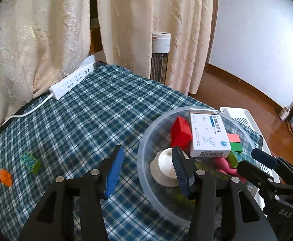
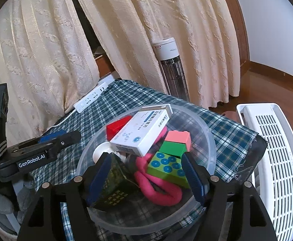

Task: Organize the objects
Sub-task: 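Lower the red block into the bowl with the left gripper while the right gripper releases the green block there, then move the left gripper to the orange block and grasp it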

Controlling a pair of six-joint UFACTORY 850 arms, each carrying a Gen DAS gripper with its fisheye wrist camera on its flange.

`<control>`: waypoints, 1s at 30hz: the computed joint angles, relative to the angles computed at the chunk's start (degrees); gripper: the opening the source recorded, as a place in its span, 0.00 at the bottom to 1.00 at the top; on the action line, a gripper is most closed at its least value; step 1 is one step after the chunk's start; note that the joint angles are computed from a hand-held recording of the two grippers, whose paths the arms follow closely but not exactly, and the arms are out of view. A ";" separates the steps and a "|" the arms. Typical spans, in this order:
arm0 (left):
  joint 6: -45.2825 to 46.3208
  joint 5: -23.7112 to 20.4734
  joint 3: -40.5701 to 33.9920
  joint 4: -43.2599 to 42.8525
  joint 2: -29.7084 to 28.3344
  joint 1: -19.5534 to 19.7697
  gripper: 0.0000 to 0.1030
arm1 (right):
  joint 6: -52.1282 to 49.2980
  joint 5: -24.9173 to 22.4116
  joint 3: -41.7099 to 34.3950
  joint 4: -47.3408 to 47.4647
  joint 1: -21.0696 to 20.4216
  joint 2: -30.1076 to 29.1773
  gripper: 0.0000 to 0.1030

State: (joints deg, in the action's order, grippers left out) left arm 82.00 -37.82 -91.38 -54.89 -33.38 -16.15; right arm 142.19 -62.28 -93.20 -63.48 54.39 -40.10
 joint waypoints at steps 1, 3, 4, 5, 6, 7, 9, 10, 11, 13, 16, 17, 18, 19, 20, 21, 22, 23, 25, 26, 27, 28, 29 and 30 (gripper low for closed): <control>-0.37 0.05 -0.11 0.10 -0.09 0.26 0.52 | -0.36 -0.09 -0.39 0.01 0.01 -0.19 0.73; -0.96 0.10 -0.32 0.25 -0.25 0.65 0.54 | -0.98 -0.20 -1.19 -0.02 0.08 -0.60 0.73; -1.30 0.18 -0.43 0.31 -0.32 0.86 0.56 | -1.31 -0.28 -1.62 0.02 0.08 -0.79 0.73; -1.59 0.27 -0.58 0.29 -0.42 1.15 0.57 | -1.76 -0.44 -2.20 0.08 0.10 -1.08 0.73; -1.75 0.42 -0.63 0.20 -0.45 1.37 0.59 | -2.19 -0.64 -2.73 0.18 0.11 -1.35 0.73; -1.81 0.69 -0.68 -0.02 -0.46 1.65 0.61 | -2.55 -0.80 -3.22 0.23 0.14 -1.60 0.73; -1.79 1.41 -0.65 -0.42 -0.46 2.11 0.62 | -3.20 -0.89 -4.25 0.25 0.17 -2.12 0.73; -2.01 1.85 -0.74 -0.41 -0.52 2.39 0.62 | -3.64 -0.90 -4.87 0.21 0.16 -2.44 0.73; -2.28 2.13 -0.88 -0.28 -0.63 2.56 0.63 | -4.12 -0.96 -5.51 0.23 0.15 -2.79 0.73; -3.10 3.01 -1.27 0.22 -0.96 3.08 0.64 | -5.07 -0.86 -6.71 0.18 0.13 -3.46 0.73; -3.89 4.33 -1.55 0.65 -1.25 3.87 0.64 | -6.91 -0.59 -9.02 0.24 0.03 -4.81 0.73; -3.92 4.64 -1.58 0.62 -1.34 4.11 0.65 | -7.70 -0.36 -9.97 0.23 -0.02 -5.36 0.73; -4.02 5.03 -1.61 0.64 -1.42 4.37 0.65 | -8.22 -0.25 -10.61 0.24 -0.04 -5.74 0.73; -4.22 5.62 -1.74 0.74 -1.54 4.68 0.65 | -8.89 -0.15 -11.39 0.29 -0.08 -6.20 0.73; -4.36 6.00 -1.81 0.81 -1.60 4.90 0.65 | -9.63 -0.02 -12.30 0.35 -0.14 -6.72 0.73; -4.64 6.46 -1.94 0.96 -1.72 5.13 0.65 | -10.38 0.12 -13.32 0.41 -0.20 -7.32 0.73; -4.91 6.79 -2.12 1.10 -1.87 5.40 0.65 | -10.91 0.22 -14.07 0.41 -0.20 -7.78 0.73; -5.02 6.95 -2.24 1.11 -1.97 5.64 0.65 | -11.48 0.29 -14.81 0.42 -0.23 -8.21 0.73; -5.11 7.53 -2.54 1.06 -2.24 6.18 0.66 | -12.85 0.51 -16.62 0.47 -0.37 -9.20 0.73; -4.97 7.99 -2.59 0.91 -2.30 6.38 0.66 | -13.57 0.58 -17.58 0.52 -0.43 -9.73 0.74; -4.80 8.35 -2.64 0.77 -2.38 6.58 0.66 | -14.36 0.66 -18.61 0.57 -0.50 -10.32 0.75; -4.66 8.76 -2.77 0.66 -2.52 6.89 0.66 | -15.15 0.83 -19.62 0.66 -0.58 -10.89 0.75; -4.65 8.93 -2.87 0.66 -2.59 7.08 0.66 | -15.79 0.97 -20.52 0.77 -0.66 -11.40 0.76; -4.68 9.03 -3.04 0.66 -2.74 7.33 0.66 | -16.64 1.20 -21.62 0.90 -0.78 -12.03 0.77</control>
State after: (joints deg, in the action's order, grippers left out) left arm 77.32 -28.78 -94.42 -54.23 -36.13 -8.82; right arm 125.56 -61.08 -114.82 -62.58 53.61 -52.13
